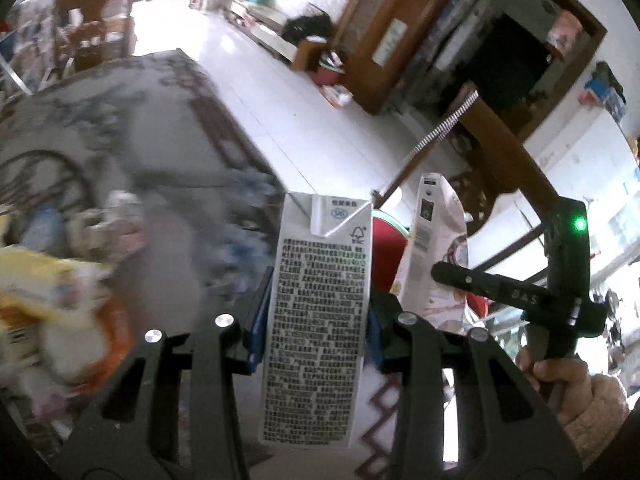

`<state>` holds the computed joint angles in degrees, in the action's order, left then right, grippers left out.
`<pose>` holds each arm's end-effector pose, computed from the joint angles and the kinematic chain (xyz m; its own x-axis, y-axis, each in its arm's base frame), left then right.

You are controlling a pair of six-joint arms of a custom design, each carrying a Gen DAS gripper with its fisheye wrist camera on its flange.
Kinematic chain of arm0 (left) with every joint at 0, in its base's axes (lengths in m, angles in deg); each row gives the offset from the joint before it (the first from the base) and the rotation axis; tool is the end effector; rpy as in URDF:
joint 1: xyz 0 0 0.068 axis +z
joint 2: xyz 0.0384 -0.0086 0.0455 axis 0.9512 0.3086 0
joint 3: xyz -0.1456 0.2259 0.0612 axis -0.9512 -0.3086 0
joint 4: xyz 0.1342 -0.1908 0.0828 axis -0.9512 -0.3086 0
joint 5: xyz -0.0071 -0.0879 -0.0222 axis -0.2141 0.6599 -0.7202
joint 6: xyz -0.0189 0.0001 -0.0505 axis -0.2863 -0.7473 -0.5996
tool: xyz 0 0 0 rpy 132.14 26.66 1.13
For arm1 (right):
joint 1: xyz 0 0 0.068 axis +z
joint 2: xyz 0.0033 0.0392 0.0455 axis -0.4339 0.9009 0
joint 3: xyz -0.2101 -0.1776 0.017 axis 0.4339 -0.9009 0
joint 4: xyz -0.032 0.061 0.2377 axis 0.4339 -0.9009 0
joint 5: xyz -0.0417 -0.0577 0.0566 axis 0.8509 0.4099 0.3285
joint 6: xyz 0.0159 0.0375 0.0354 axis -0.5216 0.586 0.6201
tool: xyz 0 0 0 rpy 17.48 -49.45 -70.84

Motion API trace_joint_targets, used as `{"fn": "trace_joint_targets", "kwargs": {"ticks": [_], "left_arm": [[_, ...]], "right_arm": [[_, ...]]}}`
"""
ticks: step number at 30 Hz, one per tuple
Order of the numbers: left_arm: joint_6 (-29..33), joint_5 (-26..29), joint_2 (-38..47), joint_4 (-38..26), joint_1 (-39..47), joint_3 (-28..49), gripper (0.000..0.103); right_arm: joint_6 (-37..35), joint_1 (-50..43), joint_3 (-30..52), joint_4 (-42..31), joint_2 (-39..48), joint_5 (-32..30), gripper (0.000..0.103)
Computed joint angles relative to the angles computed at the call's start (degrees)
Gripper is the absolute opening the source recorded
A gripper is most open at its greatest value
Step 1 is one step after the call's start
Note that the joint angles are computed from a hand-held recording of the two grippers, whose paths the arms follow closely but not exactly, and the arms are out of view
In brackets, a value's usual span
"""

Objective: Collect trash
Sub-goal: 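Open the right tool over the red bin while the left tool drops the white carton in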

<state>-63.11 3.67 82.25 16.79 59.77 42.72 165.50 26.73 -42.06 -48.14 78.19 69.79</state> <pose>0.3000 -0.0855 0.2061 -0.7250 0.4290 -0.5389 0.6582 0.6622 -0.3583 0.1585 0.1854 0.1678 -0.6664 0.6627 -0.3417 0.4766 0.7311 0.4883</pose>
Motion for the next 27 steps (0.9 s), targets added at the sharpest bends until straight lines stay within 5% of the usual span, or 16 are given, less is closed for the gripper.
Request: {"fn": "trace_joint_targets", "kwargs": {"ticks": [8, 9, 10, 11, 19, 27], "left_arm": [[-7.09, -2.71, 5.07, 4.04, -12.94, 3.52, 0.037], [-7.15, -2.36, 5.67, 3.91, -13.87, 4.16, 0.046], [-7.22, -2.07, 6.47, 3.64, -14.81, 4.98, 0.067], [-7.32, -1.89, 6.7, 3.91, -15.13, 5.05, 0.074], [-10.09, -1.55, 4.17, 5.78, -13.78, 2.78, 0.075], [-8.11, -1.93, -0.67, 4.92, -6.1, 0.32, 0.075]], "right_arm": [[0.43, -3.68, -8.52, -4.13, -9.4, 0.47, 0.049], [1.02, -3.38, -8.37, -5.39, -9.75, 1.15, 0.05], [1.57, -3.45, -8.55, -6.66, -10.41, 1.71, 0.062], [2.02, -3.72, -8.34, -7.2, -10.27, 2.04, 0.074], [3.37, -3.16, -9.31, -9.62, -14.1, 4.0, 0.075], [0.96, -3.26, -5.28, -6.09, -7.87, 2.85, 0.076]]}}
